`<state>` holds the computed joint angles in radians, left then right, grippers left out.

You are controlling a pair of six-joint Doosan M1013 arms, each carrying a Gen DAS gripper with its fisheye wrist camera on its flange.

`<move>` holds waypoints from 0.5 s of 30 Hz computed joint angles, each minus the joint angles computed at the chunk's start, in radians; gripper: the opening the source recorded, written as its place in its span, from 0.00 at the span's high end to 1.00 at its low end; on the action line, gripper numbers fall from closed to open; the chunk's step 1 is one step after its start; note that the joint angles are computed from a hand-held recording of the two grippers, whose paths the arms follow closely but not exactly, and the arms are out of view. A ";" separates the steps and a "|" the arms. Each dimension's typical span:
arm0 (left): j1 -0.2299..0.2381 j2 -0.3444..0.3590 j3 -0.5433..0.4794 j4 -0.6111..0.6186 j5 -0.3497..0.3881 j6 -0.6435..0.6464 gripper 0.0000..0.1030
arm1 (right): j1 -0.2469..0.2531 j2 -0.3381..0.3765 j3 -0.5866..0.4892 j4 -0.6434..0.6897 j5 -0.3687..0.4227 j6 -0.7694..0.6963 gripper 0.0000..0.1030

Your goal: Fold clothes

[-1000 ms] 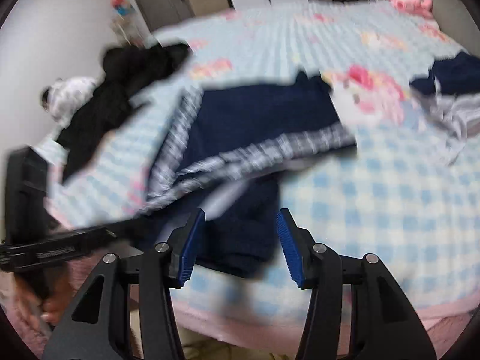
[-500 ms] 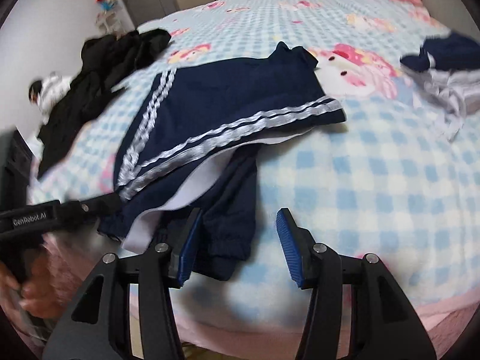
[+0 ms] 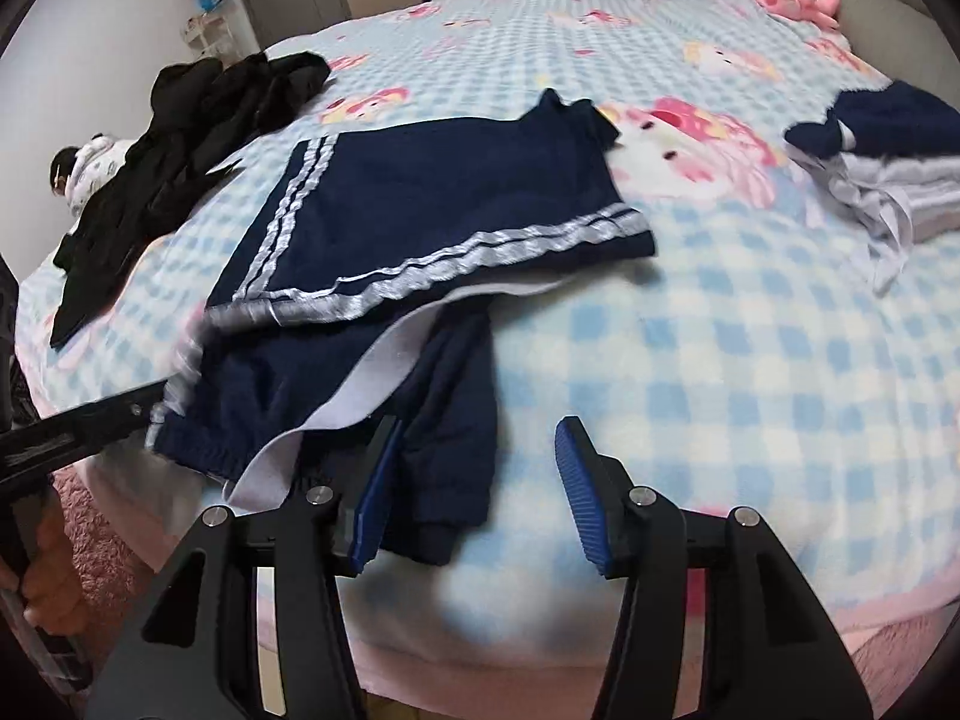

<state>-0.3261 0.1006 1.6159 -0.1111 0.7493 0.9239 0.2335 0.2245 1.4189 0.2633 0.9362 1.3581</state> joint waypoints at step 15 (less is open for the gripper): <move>-0.038 0.002 -0.030 0.175 0.078 -0.058 0.83 | 0.000 -0.006 -0.001 -0.004 -0.023 -0.016 0.48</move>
<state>-0.3641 0.1024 1.5858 0.0639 0.8275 0.8656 0.2339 0.2183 1.4181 0.2596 0.9133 1.3418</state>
